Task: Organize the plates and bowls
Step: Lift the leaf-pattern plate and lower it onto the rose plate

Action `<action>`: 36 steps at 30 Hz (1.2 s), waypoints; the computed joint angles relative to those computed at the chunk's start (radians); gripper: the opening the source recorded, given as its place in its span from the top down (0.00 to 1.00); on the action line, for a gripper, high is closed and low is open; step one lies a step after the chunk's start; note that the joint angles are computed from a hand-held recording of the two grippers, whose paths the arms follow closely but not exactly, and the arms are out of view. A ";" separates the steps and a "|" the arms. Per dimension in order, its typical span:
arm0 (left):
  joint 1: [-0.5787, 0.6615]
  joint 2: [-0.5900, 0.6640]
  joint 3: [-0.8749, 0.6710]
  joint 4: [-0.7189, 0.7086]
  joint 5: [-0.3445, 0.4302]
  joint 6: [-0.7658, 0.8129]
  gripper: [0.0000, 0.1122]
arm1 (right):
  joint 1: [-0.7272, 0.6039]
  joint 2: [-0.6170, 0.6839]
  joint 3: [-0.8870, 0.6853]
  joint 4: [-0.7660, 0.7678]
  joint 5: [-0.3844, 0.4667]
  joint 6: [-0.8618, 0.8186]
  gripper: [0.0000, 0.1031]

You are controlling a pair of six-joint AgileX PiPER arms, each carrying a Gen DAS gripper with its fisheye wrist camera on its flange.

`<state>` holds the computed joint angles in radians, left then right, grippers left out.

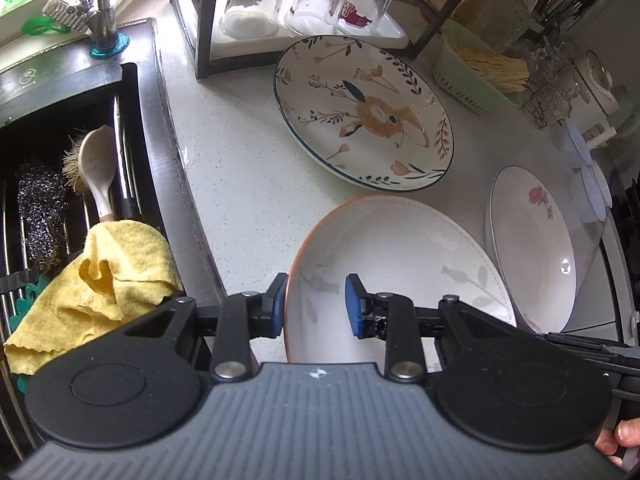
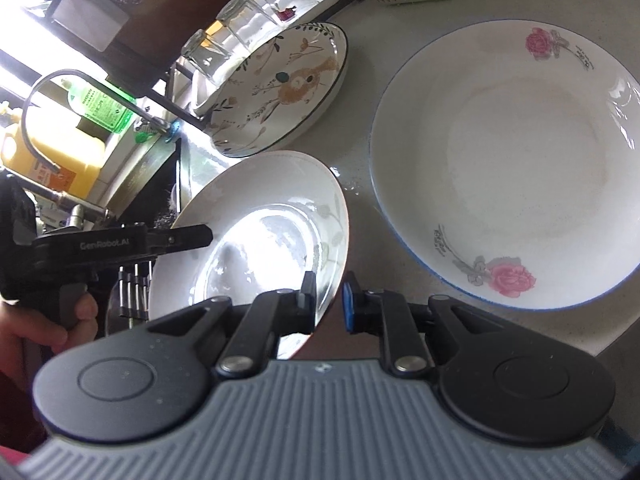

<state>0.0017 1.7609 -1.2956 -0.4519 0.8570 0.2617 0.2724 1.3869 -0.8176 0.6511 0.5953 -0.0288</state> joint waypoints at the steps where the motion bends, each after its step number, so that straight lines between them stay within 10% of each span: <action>1: 0.002 -0.011 -0.001 0.002 0.007 -0.013 0.70 | -0.014 -0.007 -0.006 0.023 0.019 -0.026 0.83; 17: -0.169 -0.055 -0.117 0.014 -0.024 -0.228 0.70 | -0.415 -0.059 -0.086 0.193 0.333 -0.496 0.83; 36: -0.468 0.300 -0.558 0.212 0.075 -0.522 0.70 | -0.846 0.107 -0.194 0.202 0.518 -0.776 0.83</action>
<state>-0.4662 2.0606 -1.8540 -0.2394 0.9317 -0.2598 -0.5736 1.4935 -1.0116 0.8531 1.1135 -0.8052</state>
